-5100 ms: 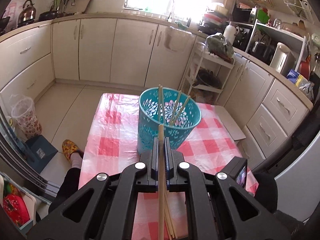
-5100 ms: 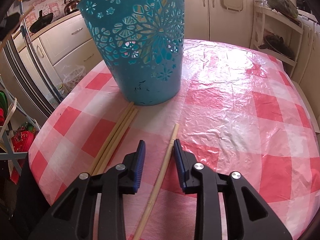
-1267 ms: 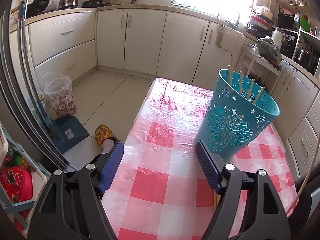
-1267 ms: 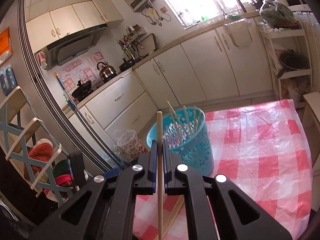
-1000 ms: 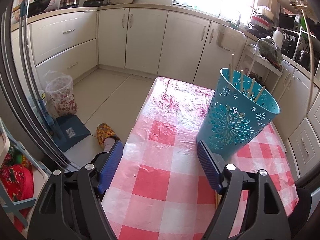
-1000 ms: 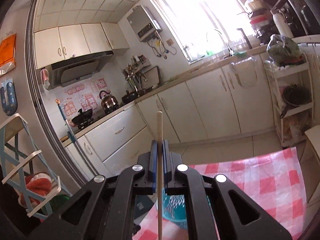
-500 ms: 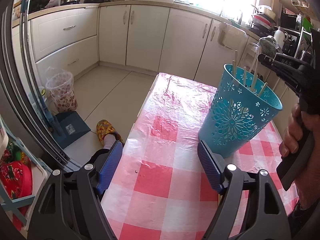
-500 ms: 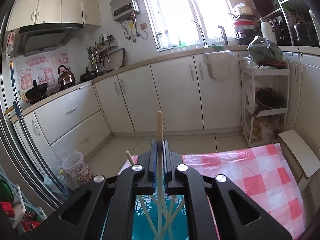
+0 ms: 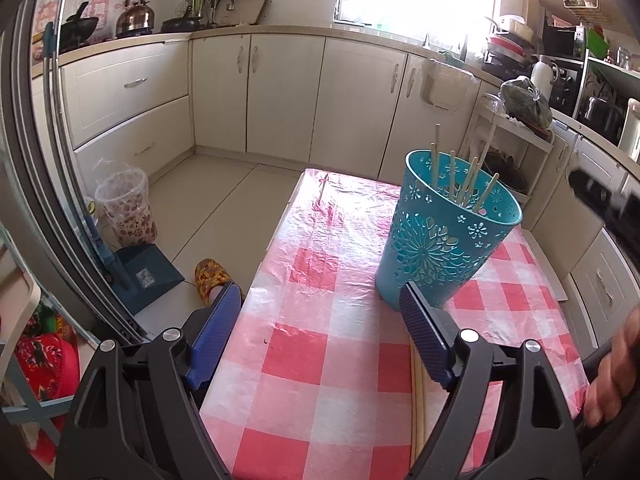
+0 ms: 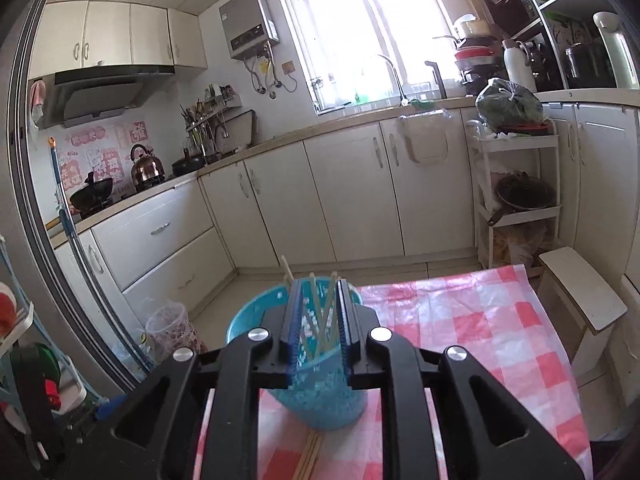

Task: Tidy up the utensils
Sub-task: 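Move both tools back down to the remaining wooden sticks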

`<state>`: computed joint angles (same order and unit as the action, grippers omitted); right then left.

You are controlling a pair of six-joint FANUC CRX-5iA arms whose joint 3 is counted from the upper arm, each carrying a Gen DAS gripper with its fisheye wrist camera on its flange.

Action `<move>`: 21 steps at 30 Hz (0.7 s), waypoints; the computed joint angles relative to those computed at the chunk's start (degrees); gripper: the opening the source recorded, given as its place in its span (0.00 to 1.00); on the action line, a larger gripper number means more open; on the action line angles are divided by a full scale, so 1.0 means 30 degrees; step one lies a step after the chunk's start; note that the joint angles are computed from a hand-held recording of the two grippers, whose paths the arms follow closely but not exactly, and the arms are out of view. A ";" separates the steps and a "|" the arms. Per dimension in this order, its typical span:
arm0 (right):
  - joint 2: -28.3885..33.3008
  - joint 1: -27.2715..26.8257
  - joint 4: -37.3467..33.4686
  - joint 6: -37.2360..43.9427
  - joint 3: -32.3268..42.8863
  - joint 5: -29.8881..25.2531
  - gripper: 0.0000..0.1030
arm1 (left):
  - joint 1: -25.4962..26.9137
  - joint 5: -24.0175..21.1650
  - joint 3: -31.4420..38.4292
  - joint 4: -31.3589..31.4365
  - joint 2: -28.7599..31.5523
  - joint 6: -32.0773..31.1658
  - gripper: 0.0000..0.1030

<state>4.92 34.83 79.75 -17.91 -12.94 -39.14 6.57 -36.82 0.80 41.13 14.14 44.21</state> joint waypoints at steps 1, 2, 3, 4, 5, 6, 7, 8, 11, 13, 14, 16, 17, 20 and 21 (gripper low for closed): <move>-0.0195 0.0557 -0.0909 0.0616 -0.0331 -0.0353 0.18 | 0.0045 -0.0021 -0.0095 0.0084 -0.0120 -0.0086 0.76; -0.0214 0.1050 -0.1983 0.1381 -0.0448 -0.0659 0.18 | 0.0099 -0.0037 -0.0277 0.0187 -0.0300 -0.0208 0.77; -0.0188 0.1472 -0.3132 0.2125 -0.0526 -0.0875 0.18 | 0.0149 -0.0084 -0.0417 0.0234 -0.0439 -0.0282 0.77; -0.0077 0.1835 -0.4582 0.3033 -0.0462 -0.1011 0.18 | 0.0193 -0.0151 -0.0512 0.0240 -0.0538 -0.0321 0.78; 0.0160 0.2191 -0.6629 0.4316 -0.0189 -0.1164 0.18 | 0.0266 -0.0268 -0.0663 0.0233 -0.0695 -0.0380 0.78; 0.0466 0.2418 -0.8643 0.5657 0.0239 -0.1321 0.18 | 0.0302 -0.0308 -0.0811 0.0221 -0.0823 -0.0424 0.78; 0.0763 0.2535 -1.0063 0.6650 0.0595 -0.1399 0.18 | 0.0370 -0.0373 -0.0975 0.0223 -0.0971 -0.0507 0.78; 0.1210 0.2600 -1.1799 0.8076 0.1189 -0.1578 0.18 | 0.0436 -0.0420 -0.1121 0.0254 -0.1085 -0.0593 0.78; 0.1995 0.2444 -1.3847 0.9669 0.2151 -0.1645 0.18 | 0.0684 -0.0522 -0.1612 0.0344 -0.1477 -0.0794 0.79; 0.2532 0.2320 -1.4336 1.0205 0.2797 -0.1796 0.18 | 0.0868 -0.0690 -0.1779 0.0270 -0.1624 -0.0778 0.80; 0.2787 0.2249 -1.4556 1.0408 0.3104 -0.1858 0.18 | 0.0965 -0.0802 -0.1832 0.0229 -0.1671 -0.0741 0.80; 0.3324 0.2185 -1.4990 1.0694 0.3792 -0.2108 0.18 | 0.1124 -0.0942 -0.1903 0.0177 -0.1739 -0.0691 0.80; 0.3547 0.2161 -1.5044 1.0771 0.4022 -0.2194 0.18 | 0.1175 -0.0931 -0.1961 0.0213 -0.1757 -0.0724 0.80; 0.3996 0.2188 -1.5132 1.1078 0.4445 -0.2618 0.17 | 0.1321 -0.0936 -0.2054 0.0298 -0.1780 -0.0752 0.80; 0.4079 0.2223 -1.5212 1.1124 0.4490 -0.2680 0.17 | 0.1361 -0.0943 -0.2083 0.0327 -0.1774 -0.0751 0.80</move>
